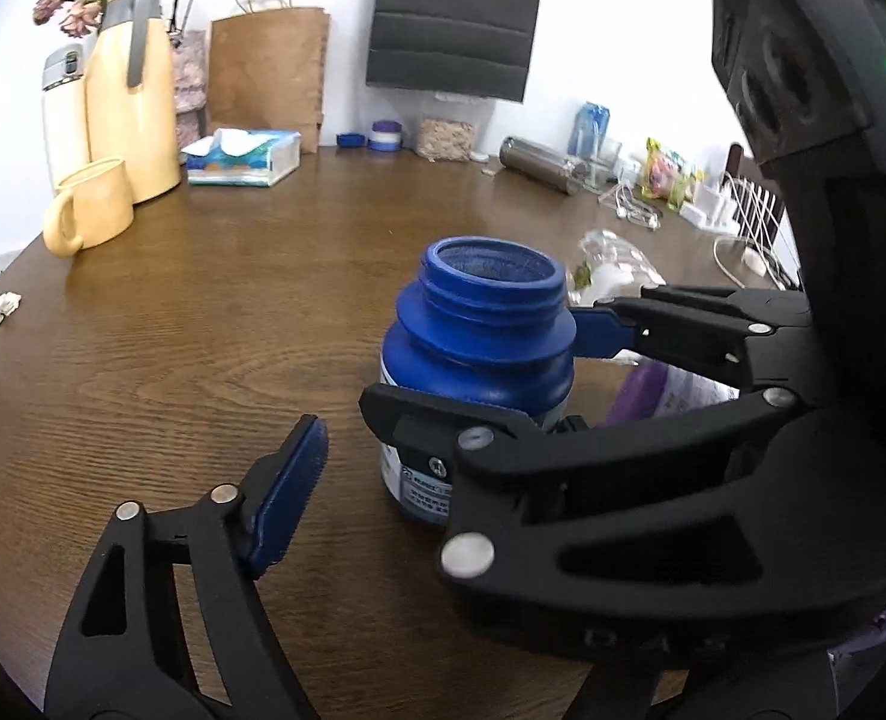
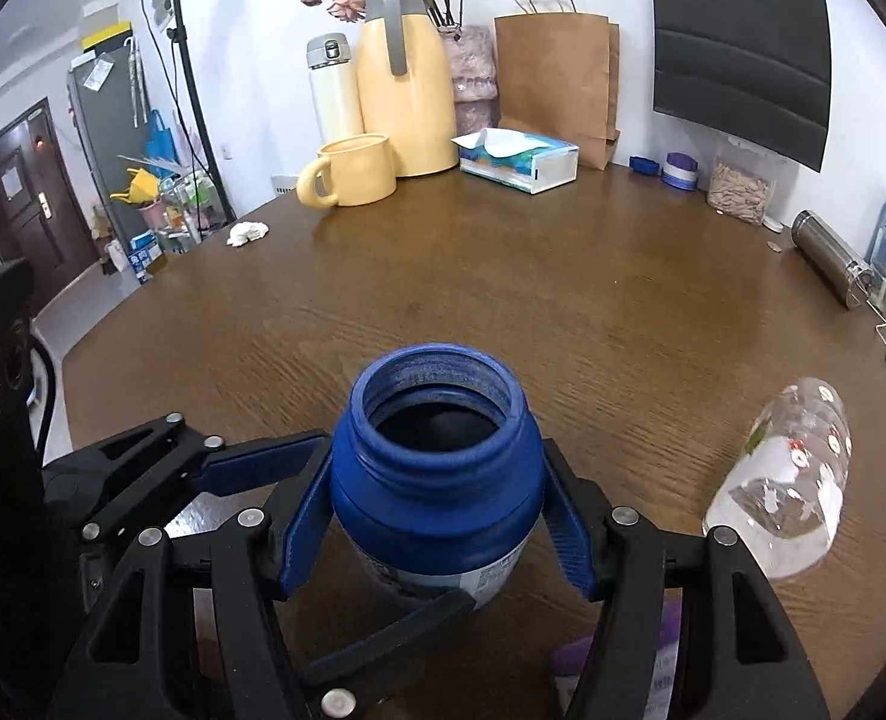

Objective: Flip cup upright

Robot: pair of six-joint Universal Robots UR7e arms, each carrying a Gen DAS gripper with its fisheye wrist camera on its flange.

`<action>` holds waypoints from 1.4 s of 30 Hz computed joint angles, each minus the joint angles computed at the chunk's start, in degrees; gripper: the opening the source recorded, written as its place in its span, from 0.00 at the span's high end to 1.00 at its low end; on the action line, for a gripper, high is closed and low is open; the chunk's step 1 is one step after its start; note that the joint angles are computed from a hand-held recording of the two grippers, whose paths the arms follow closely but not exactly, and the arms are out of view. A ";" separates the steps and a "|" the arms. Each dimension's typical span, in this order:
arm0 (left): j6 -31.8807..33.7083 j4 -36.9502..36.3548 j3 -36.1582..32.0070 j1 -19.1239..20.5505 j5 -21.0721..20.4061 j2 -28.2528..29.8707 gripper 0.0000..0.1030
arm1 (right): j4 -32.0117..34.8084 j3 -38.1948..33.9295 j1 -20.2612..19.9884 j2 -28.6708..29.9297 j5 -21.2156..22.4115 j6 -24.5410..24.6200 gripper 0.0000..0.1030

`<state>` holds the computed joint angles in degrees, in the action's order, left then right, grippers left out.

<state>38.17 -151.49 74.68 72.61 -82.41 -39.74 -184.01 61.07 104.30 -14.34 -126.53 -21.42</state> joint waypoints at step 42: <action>-6.89 -17.36 35.37 -9.78 15.48 -28.66 0.00 | -36.68 43.70 14.70 -15.28 -16.63 15.78 0.17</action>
